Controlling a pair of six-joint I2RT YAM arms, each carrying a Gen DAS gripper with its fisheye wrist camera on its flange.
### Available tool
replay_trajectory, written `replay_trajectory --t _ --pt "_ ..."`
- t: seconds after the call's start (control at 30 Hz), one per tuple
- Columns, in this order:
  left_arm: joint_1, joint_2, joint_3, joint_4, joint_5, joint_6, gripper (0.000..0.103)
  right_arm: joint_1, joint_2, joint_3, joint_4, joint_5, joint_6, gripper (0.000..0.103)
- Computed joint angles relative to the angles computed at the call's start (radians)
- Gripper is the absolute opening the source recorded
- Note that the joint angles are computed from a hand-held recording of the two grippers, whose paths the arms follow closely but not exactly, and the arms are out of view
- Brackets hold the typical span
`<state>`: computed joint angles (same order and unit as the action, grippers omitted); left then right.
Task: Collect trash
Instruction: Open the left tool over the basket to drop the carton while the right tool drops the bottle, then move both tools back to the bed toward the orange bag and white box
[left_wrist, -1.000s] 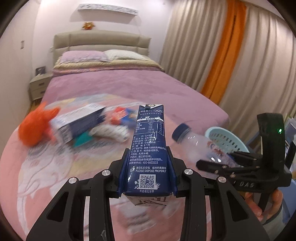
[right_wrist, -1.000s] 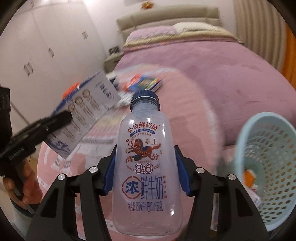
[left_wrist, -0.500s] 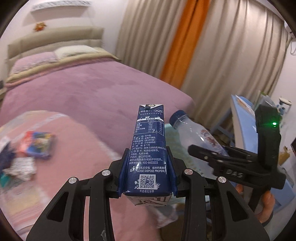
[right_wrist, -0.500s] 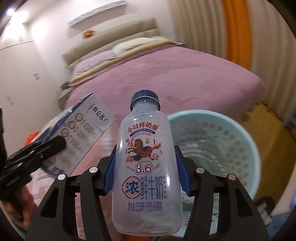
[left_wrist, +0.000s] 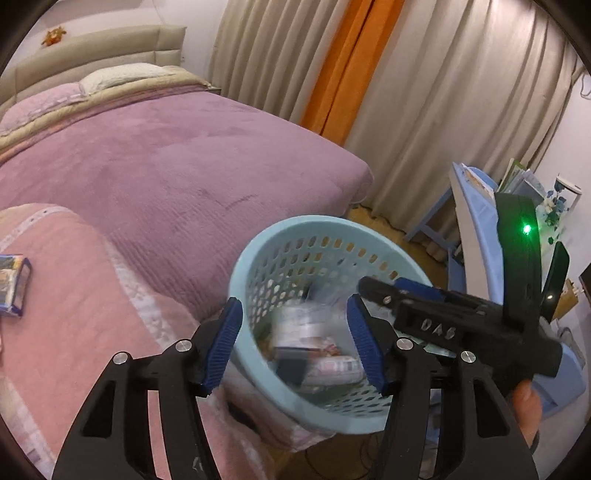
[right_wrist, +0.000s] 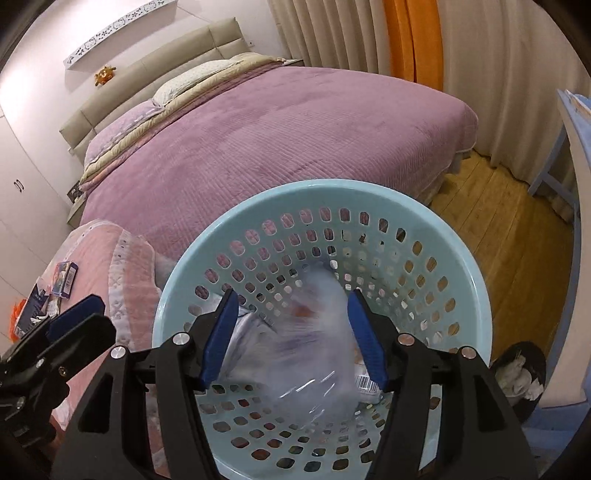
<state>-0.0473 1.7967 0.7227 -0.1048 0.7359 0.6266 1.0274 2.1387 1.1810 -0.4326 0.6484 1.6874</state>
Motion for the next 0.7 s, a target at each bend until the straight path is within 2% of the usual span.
replay_trajectory --t 0.2,0.37,0.53,0.7 --pt "0.102 -0.025 -0.014 -0.050 0.044 0.083 0.057 0.001 0.012 0.035 -0.010 0.019 -0.043 0.058" --pt "0.205 -0.019 0.024 -0.138 0.101 0.148 0.057 0.018 0.044 0.152 -0.088 0.049 -0.093 0.058" --pt "0.335 -0.027 0.070 -0.255 0.166 0.243 0.057 0.045 0.098 0.308 -0.156 0.087 -0.160 0.058" --pt "0.484 -0.013 0.146 -0.377 0.221 0.336 0.057 0.066 0.186 0.509 -0.198 0.120 -0.288 0.058"
